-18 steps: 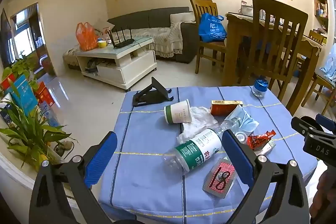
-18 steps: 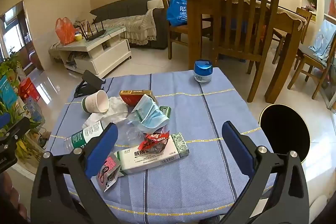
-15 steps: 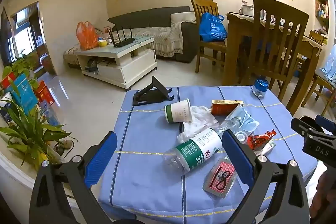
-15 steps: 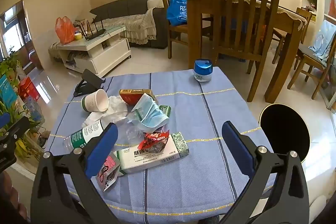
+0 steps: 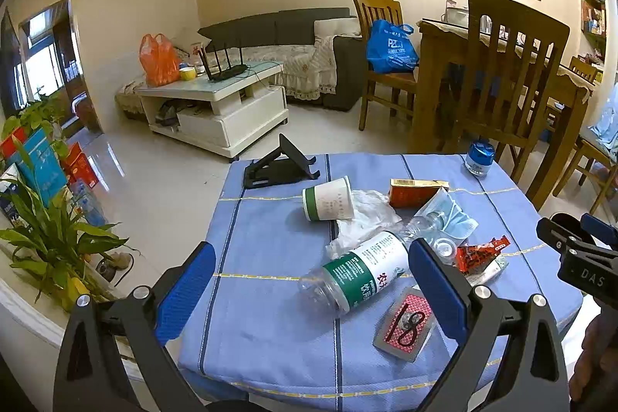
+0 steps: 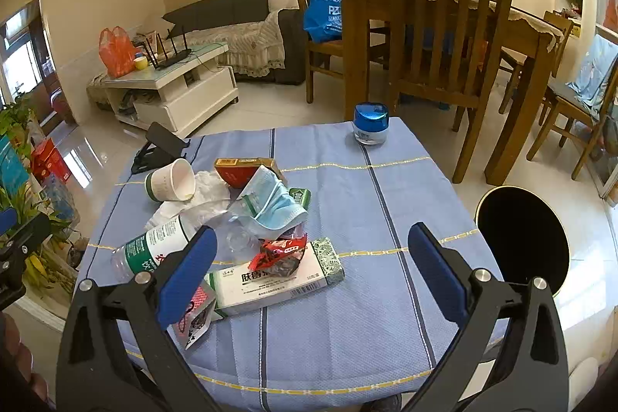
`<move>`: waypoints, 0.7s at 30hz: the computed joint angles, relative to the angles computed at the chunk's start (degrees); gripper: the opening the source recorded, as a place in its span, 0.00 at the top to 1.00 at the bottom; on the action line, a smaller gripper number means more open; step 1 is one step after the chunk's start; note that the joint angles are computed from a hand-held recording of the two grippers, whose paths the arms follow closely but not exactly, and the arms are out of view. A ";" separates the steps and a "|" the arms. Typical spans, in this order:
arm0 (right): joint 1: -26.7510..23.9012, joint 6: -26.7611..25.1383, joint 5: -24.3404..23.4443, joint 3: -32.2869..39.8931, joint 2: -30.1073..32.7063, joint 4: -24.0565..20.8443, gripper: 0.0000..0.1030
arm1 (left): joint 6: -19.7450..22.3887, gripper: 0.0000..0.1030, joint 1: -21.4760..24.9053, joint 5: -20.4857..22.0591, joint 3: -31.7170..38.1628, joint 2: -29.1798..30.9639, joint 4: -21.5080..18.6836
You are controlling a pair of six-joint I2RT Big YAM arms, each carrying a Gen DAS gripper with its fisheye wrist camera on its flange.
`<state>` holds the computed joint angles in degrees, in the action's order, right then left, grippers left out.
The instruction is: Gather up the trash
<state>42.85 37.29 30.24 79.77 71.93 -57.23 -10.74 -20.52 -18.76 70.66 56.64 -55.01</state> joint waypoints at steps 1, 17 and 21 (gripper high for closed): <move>-0.06 0.04 0.05 -0.05 -0.01 0.00 0.05 | 0.06 0.06 -0.05 -0.02 -0.13 -0.08 0.11; -0.02 -0.25 0.02 0.10 0.30 0.11 0.05 | -0.16 0.06 -0.35 -0.11 -0.27 0.01 0.16; -0.10 -0.42 0.00 0.15 0.28 0.09 0.05 | -0.22 0.06 -0.43 -0.10 -0.32 -0.01 0.17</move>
<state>42.76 36.87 30.24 79.92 72.22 -57.13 -10.96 -20.96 -18.86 70.34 56.63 -54.84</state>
